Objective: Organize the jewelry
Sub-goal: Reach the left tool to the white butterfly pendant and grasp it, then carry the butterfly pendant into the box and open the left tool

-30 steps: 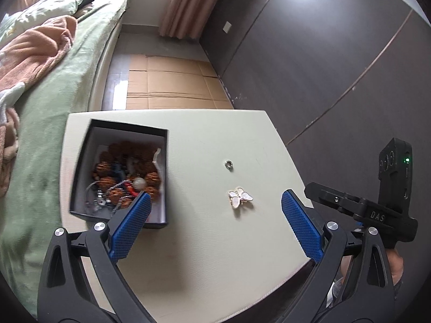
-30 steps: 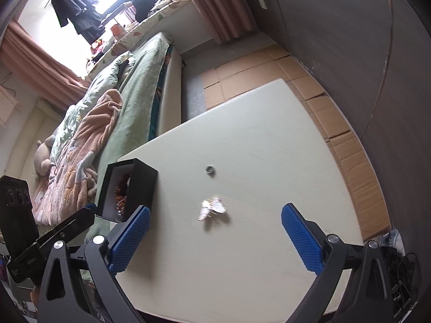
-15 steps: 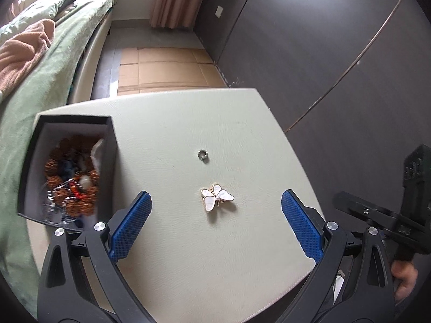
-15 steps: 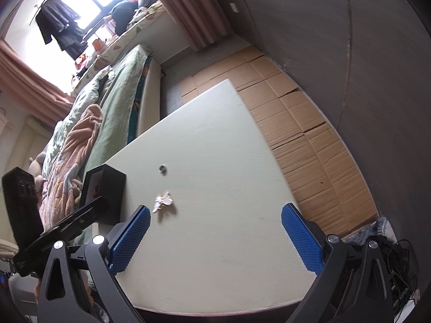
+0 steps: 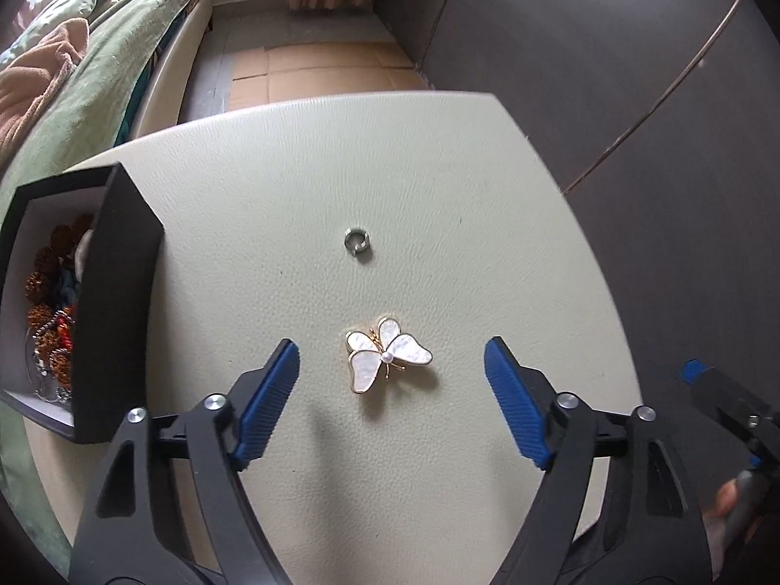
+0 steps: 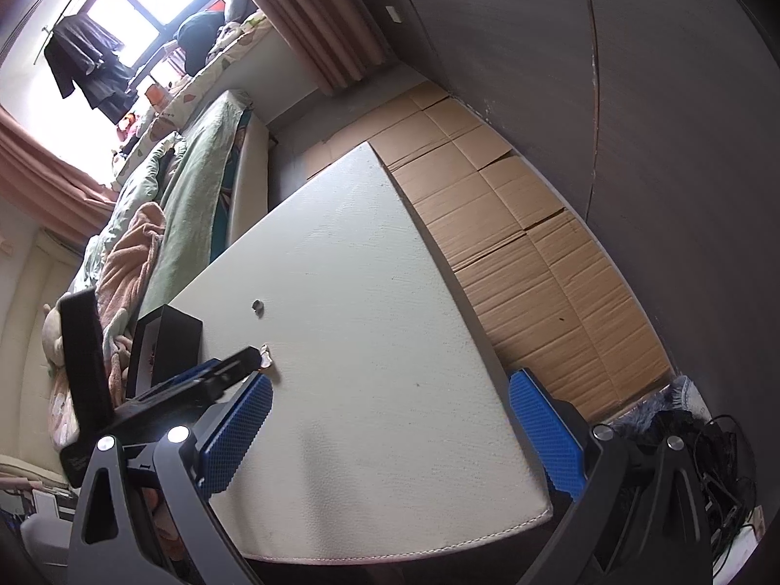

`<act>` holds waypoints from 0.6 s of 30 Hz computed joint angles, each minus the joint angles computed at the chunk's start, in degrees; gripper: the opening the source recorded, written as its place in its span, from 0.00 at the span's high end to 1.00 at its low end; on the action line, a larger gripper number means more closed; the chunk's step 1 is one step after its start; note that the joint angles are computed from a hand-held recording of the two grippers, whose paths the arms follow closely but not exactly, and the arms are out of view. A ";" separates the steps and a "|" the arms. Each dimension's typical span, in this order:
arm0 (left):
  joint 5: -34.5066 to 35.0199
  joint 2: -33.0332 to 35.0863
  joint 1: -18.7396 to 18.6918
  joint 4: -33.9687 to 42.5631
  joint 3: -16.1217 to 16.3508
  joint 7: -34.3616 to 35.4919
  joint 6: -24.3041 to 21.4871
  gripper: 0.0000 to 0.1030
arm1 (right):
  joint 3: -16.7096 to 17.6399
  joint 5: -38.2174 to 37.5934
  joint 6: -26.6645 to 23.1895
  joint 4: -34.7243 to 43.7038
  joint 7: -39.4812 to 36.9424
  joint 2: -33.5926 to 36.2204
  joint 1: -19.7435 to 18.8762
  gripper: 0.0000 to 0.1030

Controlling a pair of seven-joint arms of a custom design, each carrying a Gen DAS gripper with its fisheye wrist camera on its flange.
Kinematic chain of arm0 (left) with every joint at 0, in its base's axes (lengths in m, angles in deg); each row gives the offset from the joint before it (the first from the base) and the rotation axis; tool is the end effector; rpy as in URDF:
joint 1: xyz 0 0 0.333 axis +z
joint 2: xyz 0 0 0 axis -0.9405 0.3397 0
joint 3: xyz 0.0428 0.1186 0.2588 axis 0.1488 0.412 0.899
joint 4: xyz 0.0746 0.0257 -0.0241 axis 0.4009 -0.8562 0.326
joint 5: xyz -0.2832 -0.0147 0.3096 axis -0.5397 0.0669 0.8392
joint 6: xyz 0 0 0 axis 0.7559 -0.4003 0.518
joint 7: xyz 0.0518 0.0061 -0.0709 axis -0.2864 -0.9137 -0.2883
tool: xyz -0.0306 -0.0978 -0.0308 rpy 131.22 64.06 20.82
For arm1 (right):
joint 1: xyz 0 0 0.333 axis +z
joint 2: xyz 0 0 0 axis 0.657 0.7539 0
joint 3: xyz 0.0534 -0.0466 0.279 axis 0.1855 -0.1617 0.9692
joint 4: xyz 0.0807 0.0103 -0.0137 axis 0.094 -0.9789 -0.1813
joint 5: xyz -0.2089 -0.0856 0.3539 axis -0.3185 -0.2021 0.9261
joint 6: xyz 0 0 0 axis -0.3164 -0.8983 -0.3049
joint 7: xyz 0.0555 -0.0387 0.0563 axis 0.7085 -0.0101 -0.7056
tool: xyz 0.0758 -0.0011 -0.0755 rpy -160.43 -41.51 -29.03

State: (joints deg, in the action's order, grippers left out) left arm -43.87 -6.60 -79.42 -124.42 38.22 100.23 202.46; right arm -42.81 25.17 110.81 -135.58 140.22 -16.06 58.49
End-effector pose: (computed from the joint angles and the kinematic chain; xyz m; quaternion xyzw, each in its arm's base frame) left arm 0.6784 -0.2232 0.5379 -0.6097 0.7615 -0.2175 0.0319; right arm 0.5801 0.2356 0.5642 -0.5237 0.7966 -0.0602 0.2958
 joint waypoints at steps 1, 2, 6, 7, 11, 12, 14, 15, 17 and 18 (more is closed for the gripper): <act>1.23 -0.04 -0.46 -0.25 0.22 -0.41 -0.18 0.26 | -0.02 -0.01 -0.06 0.12 0.03 0.09 -0.03 0.07; 2.52 0.27 -0.97 0.00 0.38 -0.85 -0.78 0.27 | 0.00 -0.13 -0.12 0.16 0.19 0.14 -0.04 0.07; 6.85 0.01 -2.40 -0.88 0.98 -2.02 0.36 0.43 | 0.04 -0.23 -0.29 0.43 0.46 0.54 -0.04 0.07; 7.86 -0.21 -2.63 -1.18 1.21 -2.80 0.73 0.52 | 0.09 -0.26 -0.41 0.77 0.54 0.90 0.00 0.07; 5.71 -0.28 -1.20 -0.67 0.68 -1.67 -0.66 0.61 | 0.21 -0.03 -0.74 1.63 -0.12 1.64 0.15 0.07; 4.65 -0.51 -0.65 -0.79 0.58 -1.05 -0.89 0.61 | 0.29 -0.05 -0.95 2.34 -0.27 2.22 0.24 0.07; 2.86 -0.91 0.32 -1.00 0.60 -0.41 -0.61 0.61 | 0.37 0.07 -1.07 3.12 -0.62 2.87 0.34 0.07; 1.09 -1.28 1.16 -1.25 0.50 0.20 -0.60 0.61 | 0.47 0.14 -1.14 4.06 -0.83 3.64 0.45 0.07; -0.63 -2.48 2.23 -2.09 0.68 0.90 -0.32 0.61 | 0.65 0.35 -1.18 5.53 -1.32 4.85 0.65 0.07; -0.87 -1.81 2.39 -0.94 0.75 0.96 -0.43 0.61 | 0.79 0.45 -1.34 6.91 -1.73 5.96 0.80 0.07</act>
State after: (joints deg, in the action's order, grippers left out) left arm -44.75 -8.41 -77.03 -125.36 38.98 101.19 202.03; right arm -42.02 25.63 109.47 -128.67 138.49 -10.10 59.29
